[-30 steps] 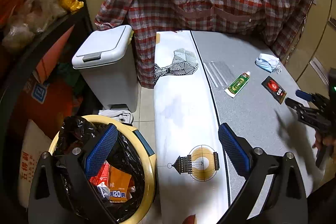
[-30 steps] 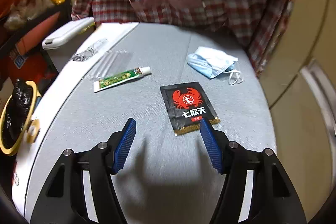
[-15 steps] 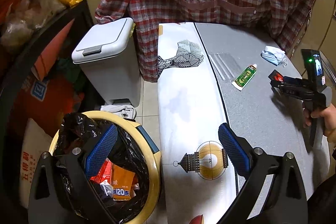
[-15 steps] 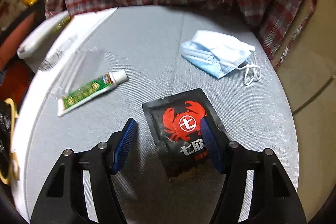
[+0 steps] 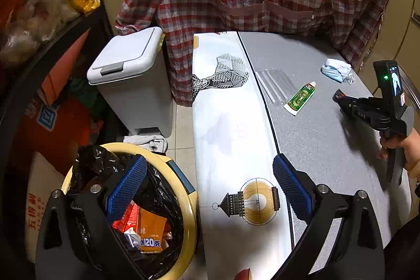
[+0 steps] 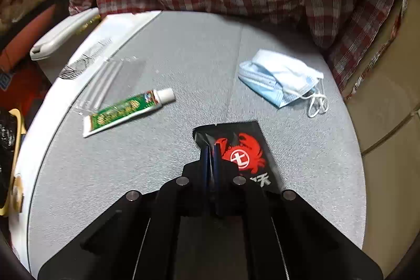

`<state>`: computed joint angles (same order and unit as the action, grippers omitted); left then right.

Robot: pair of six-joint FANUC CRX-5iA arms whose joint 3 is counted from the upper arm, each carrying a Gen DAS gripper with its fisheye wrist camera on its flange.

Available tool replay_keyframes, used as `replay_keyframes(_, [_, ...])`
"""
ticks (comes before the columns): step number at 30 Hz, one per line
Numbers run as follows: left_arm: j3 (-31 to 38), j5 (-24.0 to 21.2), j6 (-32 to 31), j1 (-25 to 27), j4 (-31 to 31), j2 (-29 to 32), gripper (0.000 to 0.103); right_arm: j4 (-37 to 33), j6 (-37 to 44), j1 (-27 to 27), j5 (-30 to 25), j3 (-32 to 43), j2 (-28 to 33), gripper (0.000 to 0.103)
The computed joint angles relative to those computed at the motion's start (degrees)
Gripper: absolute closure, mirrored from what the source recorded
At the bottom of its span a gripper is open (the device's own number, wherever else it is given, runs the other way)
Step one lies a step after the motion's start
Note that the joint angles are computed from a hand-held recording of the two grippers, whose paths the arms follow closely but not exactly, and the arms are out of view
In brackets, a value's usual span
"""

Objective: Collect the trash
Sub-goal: 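Grasp the clear plastic wrapper with the left gripper while the right holds the sachet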

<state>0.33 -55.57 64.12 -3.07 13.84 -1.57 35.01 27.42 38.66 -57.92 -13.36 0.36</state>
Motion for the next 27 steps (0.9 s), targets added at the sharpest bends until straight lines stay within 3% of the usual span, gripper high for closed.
replay_keyframes(9, [-1.1,2.1,0.1,-0.3,1.4,-1.0,0.009,3.3,-5.0,5.0,-2.6,-1.0,-5.5,0.100])
replay_keyframes(22, [-7.6,11.4,-6.5,-2.9,5.5,-6.0,0.009,16.6,-24.9,20.2,-7.6,-7.0,-15.8,0.100])
replay_keyframes(27, [-7.0,10.8,-7.4,-4.0,7.7,-3.7,0.009,14.2,-24.3,21.9,-9.6,-6.2,-16.1,0.100])
